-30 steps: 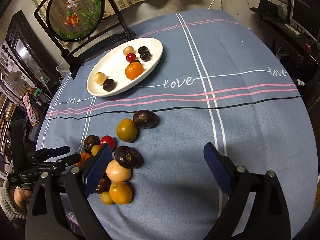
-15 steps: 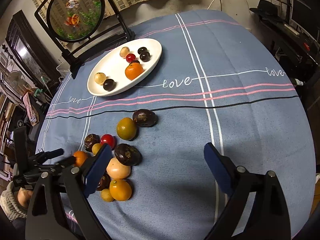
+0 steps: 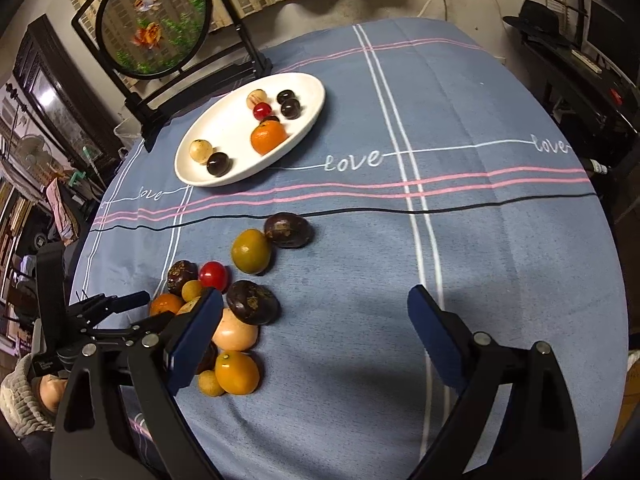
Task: Organize fruits
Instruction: 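Move the left tool to the cluster and grasp the tangerine, then grasp a large dark plum with the right tool while the left tool lifts the tangerine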
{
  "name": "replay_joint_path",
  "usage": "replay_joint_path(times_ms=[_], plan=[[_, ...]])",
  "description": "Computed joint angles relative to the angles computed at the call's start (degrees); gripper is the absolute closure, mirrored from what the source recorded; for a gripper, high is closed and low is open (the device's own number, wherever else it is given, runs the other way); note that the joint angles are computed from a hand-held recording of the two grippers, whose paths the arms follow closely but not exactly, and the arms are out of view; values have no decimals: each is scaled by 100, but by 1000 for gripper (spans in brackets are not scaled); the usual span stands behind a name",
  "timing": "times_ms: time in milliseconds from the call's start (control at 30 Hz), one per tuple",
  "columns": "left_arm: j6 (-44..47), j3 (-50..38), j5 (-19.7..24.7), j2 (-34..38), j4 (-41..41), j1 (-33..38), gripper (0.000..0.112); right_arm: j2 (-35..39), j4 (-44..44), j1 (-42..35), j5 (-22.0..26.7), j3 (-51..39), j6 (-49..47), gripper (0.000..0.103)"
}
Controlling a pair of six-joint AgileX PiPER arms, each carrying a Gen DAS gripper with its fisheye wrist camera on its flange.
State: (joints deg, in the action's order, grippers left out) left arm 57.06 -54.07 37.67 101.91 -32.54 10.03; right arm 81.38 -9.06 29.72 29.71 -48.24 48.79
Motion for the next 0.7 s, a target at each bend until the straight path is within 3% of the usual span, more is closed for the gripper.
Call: replay_joint_path(times_ms=[100, 167, 400, 533, 700], plan=[[17, -193, 211, 220, -158, 85, 52, -85, 17, -61, 10, 86, 18, 9], [161, -322, 576, 369, -327, 203, 68, -102, 23, -74, -5, 117, 24, 9], [479, -234, 801, 346, -528, 429, 68, 103, 458, -104, -84, 9, -528, 9], [384, -49, 454, 98, -417, 577, 68, 453, 796, -68, -40, -230, -1069, 9], [254, -29, 446, 118, -286, 939, 68, 1231, 1223, 77, -132, -690, -1889, 10]])
